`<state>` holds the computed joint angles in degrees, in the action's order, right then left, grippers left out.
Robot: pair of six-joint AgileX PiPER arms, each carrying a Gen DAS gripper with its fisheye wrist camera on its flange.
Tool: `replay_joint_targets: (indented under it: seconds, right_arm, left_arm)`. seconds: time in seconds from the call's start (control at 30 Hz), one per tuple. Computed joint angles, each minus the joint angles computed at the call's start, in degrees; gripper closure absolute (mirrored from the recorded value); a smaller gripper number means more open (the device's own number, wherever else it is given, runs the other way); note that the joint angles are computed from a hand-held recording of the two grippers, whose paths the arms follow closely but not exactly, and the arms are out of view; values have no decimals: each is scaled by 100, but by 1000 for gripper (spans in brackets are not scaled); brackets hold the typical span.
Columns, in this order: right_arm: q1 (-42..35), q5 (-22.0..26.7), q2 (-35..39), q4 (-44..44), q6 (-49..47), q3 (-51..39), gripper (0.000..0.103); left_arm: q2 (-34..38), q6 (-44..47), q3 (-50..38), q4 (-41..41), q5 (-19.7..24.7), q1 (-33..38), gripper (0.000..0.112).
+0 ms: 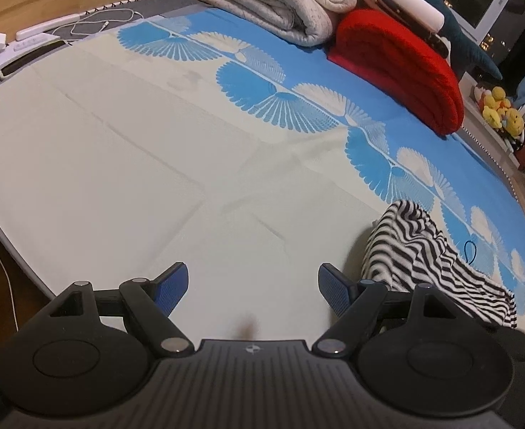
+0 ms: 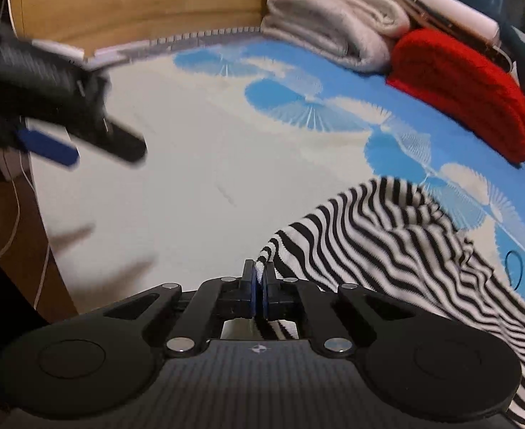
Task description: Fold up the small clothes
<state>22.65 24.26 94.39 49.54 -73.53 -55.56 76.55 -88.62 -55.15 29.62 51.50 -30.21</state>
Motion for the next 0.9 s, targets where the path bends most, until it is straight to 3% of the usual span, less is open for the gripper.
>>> replay_joint_targets:
  seconds: [0.13, 0.27, 0.47, 0.6, 0.73, 0.8, 0.9]
  right_arm:
    - [-404, 453, -191, 402, 55, -150, 101]
    - [-1294, 1171, -356, 1214, -67, -317, 101]
    - [-3428, 2443, -379, 2322, 297, -774, 101]
    - [-5016, 2857, -97, 2525, 994, -1210, 101]
    - [-6256, 2686, 390, 1987, 1719, -1618, 101]
    - [-6517, 2324, 684, 1036, 2410, -1892, 101]
    - [-6627, 2241, 1241, -683, 3842, -2424, 100]
  left_arm:
    - [109, 57, -72, -17, 75, -58, 28]
    - [228, 96, -144, -21, 131, -128, 28]
    - [528, 315, -371, -115, 180, -207, 28]
    - [755, 487, -602, -216, 122, -293, 28]
    - [1170, 751, -1044, -290, 135, -414, 28]
    - [1451, 931, -1350, -357, 152, -475, 28]
    - [1897, 1169, -1868, -420, 263, -631, 28]
